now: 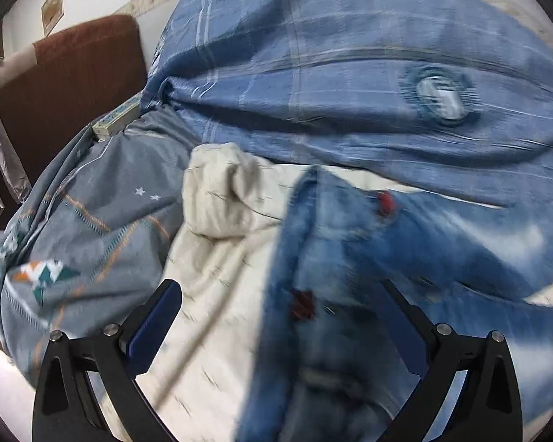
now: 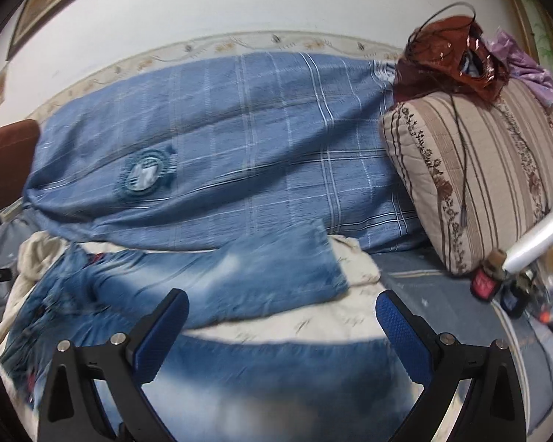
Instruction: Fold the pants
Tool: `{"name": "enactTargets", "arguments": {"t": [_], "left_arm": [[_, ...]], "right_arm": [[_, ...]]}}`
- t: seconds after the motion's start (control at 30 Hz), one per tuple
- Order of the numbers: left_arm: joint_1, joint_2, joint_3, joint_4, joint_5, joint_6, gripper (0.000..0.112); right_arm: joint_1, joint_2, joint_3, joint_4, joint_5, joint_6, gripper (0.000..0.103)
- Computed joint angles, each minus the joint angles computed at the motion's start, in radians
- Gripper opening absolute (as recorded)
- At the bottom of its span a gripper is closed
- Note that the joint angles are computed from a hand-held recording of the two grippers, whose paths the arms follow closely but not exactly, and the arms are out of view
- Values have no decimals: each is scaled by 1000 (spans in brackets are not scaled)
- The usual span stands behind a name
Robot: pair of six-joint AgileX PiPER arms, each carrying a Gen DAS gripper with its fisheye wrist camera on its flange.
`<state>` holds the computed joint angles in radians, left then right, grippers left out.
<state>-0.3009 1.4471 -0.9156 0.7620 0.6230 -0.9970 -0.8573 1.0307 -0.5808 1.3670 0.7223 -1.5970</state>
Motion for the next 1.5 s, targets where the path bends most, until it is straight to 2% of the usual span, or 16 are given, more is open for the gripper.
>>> {"name": "enactTargets", "arguments": {"t": [0.23,0.37,0.53,0.63,0.73,0.8,0.83,0.9,0.93,0.97,1.0,1.07,1.1,1.17,1.37,1.5], "left_arm": [[163,299,-342,-248,31,299,103],[159,509,-603,-369,104,413,103],[141,715,-887,-493,180,521,102],[129,817,-1026,-531,230,574,86],[123,902,-1144,-579,290,608,58],[115,926,-1169,-575,293,607,53],[113,928,-1167,-571,286,603,50],[116,928,-1165,-571,280,593,32],[124,918,-1150,-586,268,593,30],[134,894,-1113,-608,241,592,15],[146,861,-1065,-628,205,594,10],[170,765,-937,-682,109,630,9],[177,698,-854,-704,46,659,9],[178,594,-729,-727,-35,701,9],[204,188,-317,-920,-183,889,9],[182,-24,-136,-961,-201,923,9]], "right_arm": [[135,324,-301,-111,-124,193,103],[171,495,-487,-196,-148,350,103],[221,721,-789,-440,-122,640,103],[262,846,-959,-588,-89,789,102],[291,934,-1068,-639,-62,852,102],[320,1001,-1143,-705,-57,932,102],[333,1043,-1192,-733,-40,973,98],[346,1102,-1258,-738,-6,1009,84],[351,1134,-1307,-756,34,1045,60],[355,1171,-1356,-759,87,1072,32],[362,1179,-1365,-775,100,1095,31],[363,1114,-1264,-735,18,1023,28],[351,1043,-1164,-657,-34,927,27],[316,957,-1048,-517,-51,788,22],[124,696,-764,-260,49,484,13],[-47,611,-685,-232,229,434,12]]}}
